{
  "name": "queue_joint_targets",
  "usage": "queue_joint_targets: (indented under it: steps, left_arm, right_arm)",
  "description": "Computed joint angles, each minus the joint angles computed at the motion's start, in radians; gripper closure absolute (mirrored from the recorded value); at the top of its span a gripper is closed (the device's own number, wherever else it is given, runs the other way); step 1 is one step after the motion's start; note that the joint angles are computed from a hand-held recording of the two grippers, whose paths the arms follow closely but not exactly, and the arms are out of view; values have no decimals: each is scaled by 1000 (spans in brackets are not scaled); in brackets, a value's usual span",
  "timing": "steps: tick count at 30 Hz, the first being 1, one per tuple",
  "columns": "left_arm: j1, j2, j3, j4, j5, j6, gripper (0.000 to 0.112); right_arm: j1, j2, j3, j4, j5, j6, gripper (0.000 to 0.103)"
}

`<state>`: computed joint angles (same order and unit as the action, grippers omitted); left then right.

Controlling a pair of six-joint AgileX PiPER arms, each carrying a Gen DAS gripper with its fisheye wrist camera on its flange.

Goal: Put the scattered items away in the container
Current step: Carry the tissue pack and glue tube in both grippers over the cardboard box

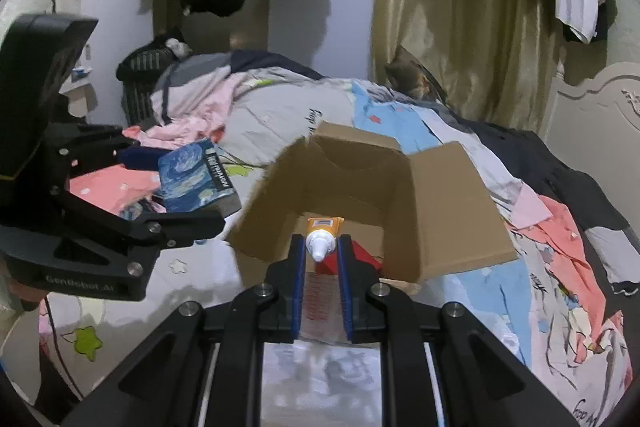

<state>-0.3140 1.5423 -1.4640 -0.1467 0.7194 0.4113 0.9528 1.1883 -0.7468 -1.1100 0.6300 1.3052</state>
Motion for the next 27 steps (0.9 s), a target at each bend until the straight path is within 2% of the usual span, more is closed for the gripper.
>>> queue_joint_targets:
  steps: [1,4,8,12,15,21,27]
  left_arm:
    - [-18,16,-17,28,-2,-18,44]
    - [-26,76,-89,-24,27,16,44]
    - [-59,156,-183,32,45,-34,44]
    - [-70,253,-322,42,125,-50,44]
    - [-46,345,-456,-11,211,-34,44]
    - [-6,476,-634,-30,289,-52,44]
    - [34,589,-804,-85,371,-40,44]
  right_arm:
    - [-17,4,0,6,-4,-14,89]
    - [-55,10,-2,26,-16,-50,88]
    - [-109,18,-25,49,-19,-112,88]
    - [-176,46,-67,92,-43,-202,88]
    - [-219,86,-106,124,-67,-259,88]
    - [-313,194,-195,205,-148,-382,88]
    - [-330,262,-260,189,-190,-409,88]
